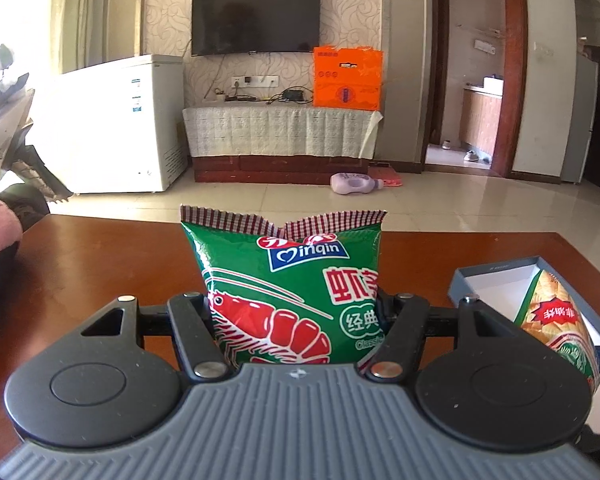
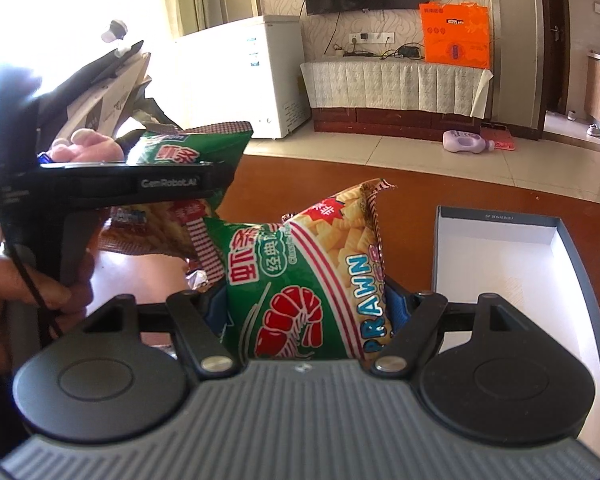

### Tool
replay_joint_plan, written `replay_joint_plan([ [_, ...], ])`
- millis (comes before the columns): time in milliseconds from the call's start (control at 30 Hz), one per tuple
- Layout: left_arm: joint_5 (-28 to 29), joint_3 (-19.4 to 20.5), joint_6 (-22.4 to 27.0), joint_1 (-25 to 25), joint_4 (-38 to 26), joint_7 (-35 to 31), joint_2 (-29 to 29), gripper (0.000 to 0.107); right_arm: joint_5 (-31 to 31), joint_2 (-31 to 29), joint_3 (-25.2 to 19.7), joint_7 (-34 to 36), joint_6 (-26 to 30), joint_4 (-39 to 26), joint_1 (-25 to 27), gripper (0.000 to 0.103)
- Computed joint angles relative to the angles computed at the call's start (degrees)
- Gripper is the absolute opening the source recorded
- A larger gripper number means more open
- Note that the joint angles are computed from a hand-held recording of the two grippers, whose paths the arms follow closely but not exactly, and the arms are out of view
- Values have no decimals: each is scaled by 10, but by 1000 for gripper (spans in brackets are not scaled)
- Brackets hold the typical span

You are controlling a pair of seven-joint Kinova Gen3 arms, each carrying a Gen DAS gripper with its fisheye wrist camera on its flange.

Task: Organize snacks
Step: 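Carry the green bag with the left gripper while the right carries the PRAWN bag toward the box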

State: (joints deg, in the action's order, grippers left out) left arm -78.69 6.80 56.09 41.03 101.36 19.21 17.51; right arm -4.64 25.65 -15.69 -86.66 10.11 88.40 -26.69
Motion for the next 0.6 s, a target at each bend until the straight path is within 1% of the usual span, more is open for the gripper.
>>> replay_joint_plan([
  [133, -6, -2, -7, 1, -27, -24, 16, 68, -2, -13, 7, -8, -15, 20, 0, 76],
  [233, -10, -8, -22, 3, -44, -28, 25, 68, -2, -25, 15, -19, -28, 38, 2, 76],
  [433, -19, -22, -45, 13, -77, -36, 46, 68, 4, -51, 48, -51, -45, 72, -4, 76],
  [600, -17, -36, -73, 20, -112, -54, 69, 68, 14, -65, 75, -76, -45, 87, -8, 76],
])
